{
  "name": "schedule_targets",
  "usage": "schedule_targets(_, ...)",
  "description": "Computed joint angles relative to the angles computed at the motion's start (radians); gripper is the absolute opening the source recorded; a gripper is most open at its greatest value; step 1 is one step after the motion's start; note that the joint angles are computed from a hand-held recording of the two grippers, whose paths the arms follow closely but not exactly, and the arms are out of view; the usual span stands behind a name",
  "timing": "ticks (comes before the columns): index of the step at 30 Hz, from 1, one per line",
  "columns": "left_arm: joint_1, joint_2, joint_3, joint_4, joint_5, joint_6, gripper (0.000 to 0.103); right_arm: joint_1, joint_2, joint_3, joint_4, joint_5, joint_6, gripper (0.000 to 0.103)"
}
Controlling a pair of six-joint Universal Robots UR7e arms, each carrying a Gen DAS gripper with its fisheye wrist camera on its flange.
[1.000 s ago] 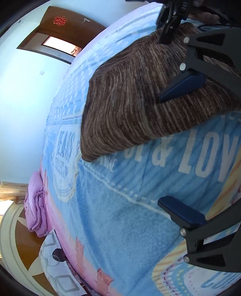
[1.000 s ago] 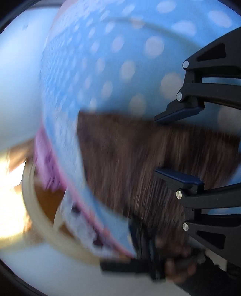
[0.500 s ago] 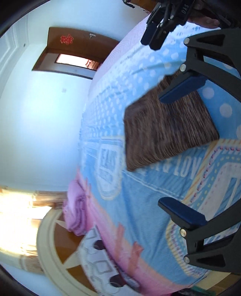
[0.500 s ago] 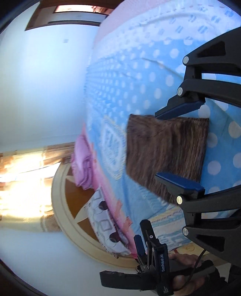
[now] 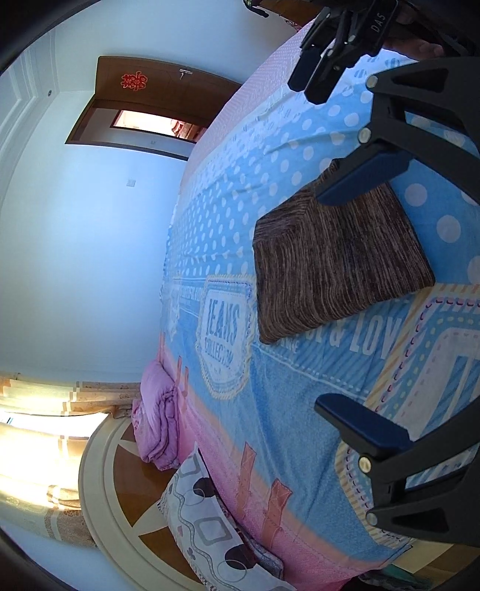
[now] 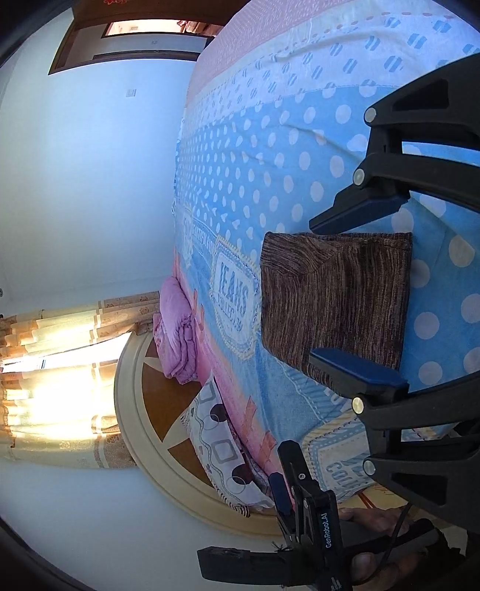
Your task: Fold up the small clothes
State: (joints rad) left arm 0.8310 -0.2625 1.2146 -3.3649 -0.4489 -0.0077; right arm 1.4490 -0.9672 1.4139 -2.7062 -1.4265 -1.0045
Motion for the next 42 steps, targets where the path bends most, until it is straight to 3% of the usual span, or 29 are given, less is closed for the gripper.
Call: schedule_targets(42,-0.003,0.008,-0.007,0.045,0.013,-0.008,0.103,-0.008,-0.017,0.027,-0.020,0.024,-0.001,0.065)
